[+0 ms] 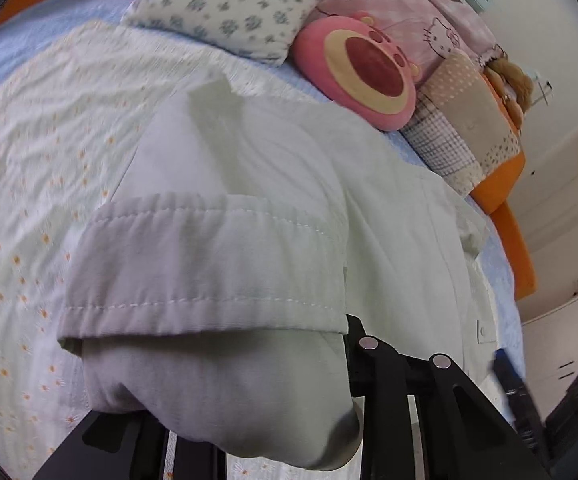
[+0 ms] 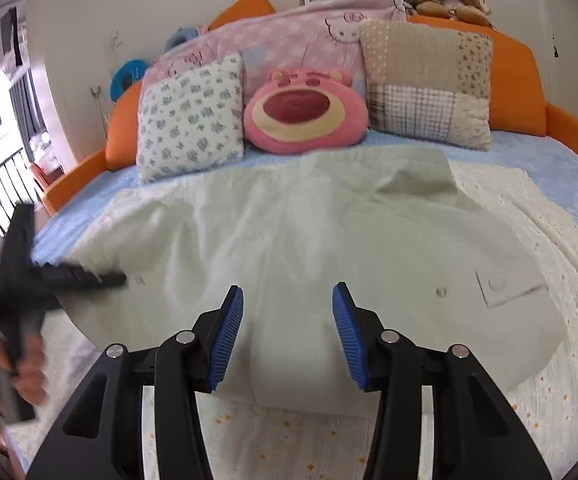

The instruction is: Fold large clothes

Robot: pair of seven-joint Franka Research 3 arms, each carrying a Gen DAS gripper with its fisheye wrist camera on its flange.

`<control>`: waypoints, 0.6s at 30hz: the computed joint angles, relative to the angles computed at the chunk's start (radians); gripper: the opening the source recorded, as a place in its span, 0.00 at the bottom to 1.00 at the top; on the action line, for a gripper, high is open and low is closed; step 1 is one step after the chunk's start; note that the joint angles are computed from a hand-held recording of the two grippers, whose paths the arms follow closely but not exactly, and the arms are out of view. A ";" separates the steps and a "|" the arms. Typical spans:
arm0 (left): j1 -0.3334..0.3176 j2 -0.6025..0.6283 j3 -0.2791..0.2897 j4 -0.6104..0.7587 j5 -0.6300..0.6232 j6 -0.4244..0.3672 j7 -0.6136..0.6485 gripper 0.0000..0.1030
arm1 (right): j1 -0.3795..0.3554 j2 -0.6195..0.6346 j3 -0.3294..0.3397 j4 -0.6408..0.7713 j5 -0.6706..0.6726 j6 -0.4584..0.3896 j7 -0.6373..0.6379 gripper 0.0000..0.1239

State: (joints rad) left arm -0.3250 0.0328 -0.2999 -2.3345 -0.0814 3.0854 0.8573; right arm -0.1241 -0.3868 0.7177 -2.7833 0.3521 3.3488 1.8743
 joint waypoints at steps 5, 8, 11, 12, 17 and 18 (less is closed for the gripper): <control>-0.011 -0.010 0.022 0.049 0.161 -0.091 -0.132 0.28 | -0.053 0.003 0.075 -0.013 0.027 0.006 0.014 0.13; -0.013 0.002 0.025 0.070 0.216 -0.119 -0.184 0.28 | -0.069 -0.021 0.100 -0.021 0.022 0.011 0.032 0.13; -0.013 0.008 0.026 0.080 0.242 -0.132 -0.207 0.28 | -0.109 -0.066 0.149 -0.026 0.016 0.014 0.049 0.13; -0.012 0.007 0.026 0.079 0.249 -0.136 -0.211 0.28 | -0.110 -0.068 0.149 -0.024 0.009 0.016 0.053 0.13; -0.018 0.013 0.028 0.104 0.318 -0.177 -0.261 0.28 | -0.206 0.024 0.236 0.034 -0.072 -0.064 0.068 0.13; -0.020 0.017 0.025 0.113 0.319 -0.185 -0.258 0.28 | -0.275 0.045 0.305 0.045 -0.099 -0.075 0.081 0.13</control>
State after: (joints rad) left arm -0.3451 0.0501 -0.2750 -2.2220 0.2378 2.9000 0.5991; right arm -0.3996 -0.3422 1.0229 -2.7383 0.2534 3.2736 1.9552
